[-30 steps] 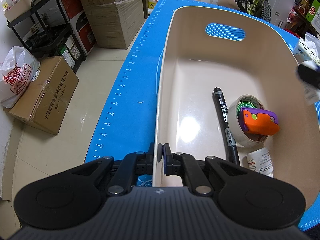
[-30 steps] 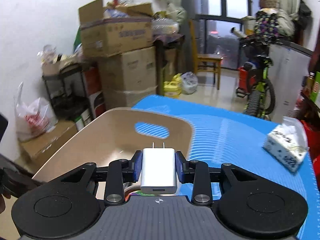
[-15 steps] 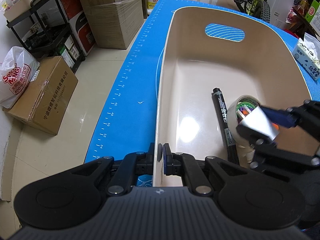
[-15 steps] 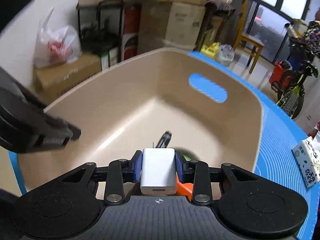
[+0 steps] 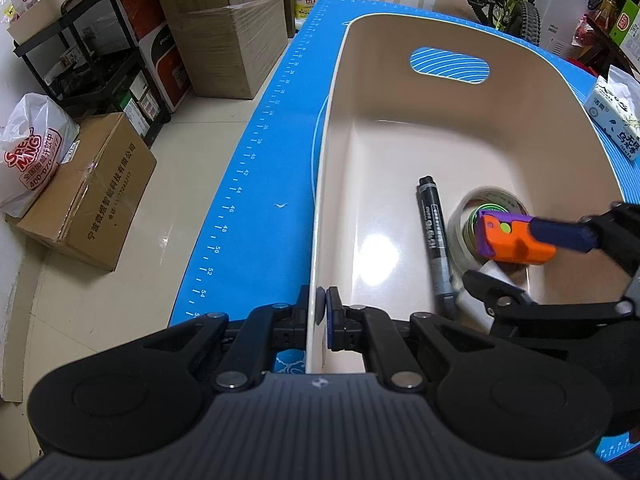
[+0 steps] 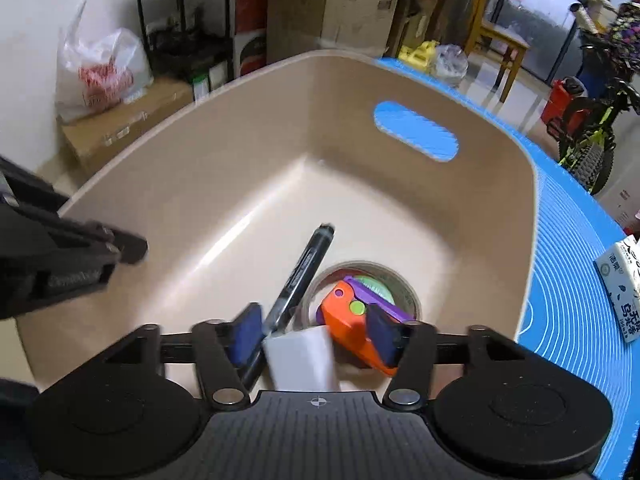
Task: Organize rigid objects
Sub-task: 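Carry the white charger into the bin and release it beside the bottle, then grasp the black remote control on the mat with the right gripper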
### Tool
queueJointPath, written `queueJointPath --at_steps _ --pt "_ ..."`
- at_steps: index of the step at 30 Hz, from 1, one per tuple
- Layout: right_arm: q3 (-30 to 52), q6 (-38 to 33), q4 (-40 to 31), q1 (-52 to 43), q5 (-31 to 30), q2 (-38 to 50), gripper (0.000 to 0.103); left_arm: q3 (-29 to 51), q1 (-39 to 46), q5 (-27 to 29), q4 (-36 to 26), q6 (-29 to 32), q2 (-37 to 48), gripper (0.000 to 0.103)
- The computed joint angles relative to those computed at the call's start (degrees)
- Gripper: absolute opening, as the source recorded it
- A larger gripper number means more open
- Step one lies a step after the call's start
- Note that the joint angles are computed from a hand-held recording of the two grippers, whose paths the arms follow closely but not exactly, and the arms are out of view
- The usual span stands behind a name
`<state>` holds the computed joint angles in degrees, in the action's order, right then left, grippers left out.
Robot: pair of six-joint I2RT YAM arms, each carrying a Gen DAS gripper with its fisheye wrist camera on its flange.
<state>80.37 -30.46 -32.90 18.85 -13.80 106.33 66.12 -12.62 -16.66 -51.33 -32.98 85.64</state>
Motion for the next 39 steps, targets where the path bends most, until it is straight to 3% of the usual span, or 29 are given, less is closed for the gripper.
queueJointPath --at_steps 8,11,15,23,30,39 --pt "-6.20 3.49 7.68 -5.58 -7.17 -7.95 0.076 0.05 0.08 0.05 -0.12 0.07 -0.10 0.008" --pt "-9.84 5.60 13.86 -9.07 -9.45 -11.47 0.081 0.08 0.09 0.05 -0.13 0.05 -0.09 0.008" --pt "-11.87 7.72 18.73 -13.33 -10.08 -13.44 0.082 0.05 0.11 0.10 -0.12 0.04 -0.11 0.008" --pt "-12.88 9.31 21.30 -20.64 -7.85 -12.13 0.087 0.20 0.18 0.10 -0.31 0.04 -0.15 0.008" --pt "-19.23 10.46 26.54 -23.37 -4.65 -10.72 0.087 0.24 0.21 0.12 -0.40 0.08 -0.22 0.008" --pt "-30.97 15.35 40.10 -21.32 0.41 -8.48 0.087 0.21 0.20 0.02 -0.43 0.16 -0.23 0.008"
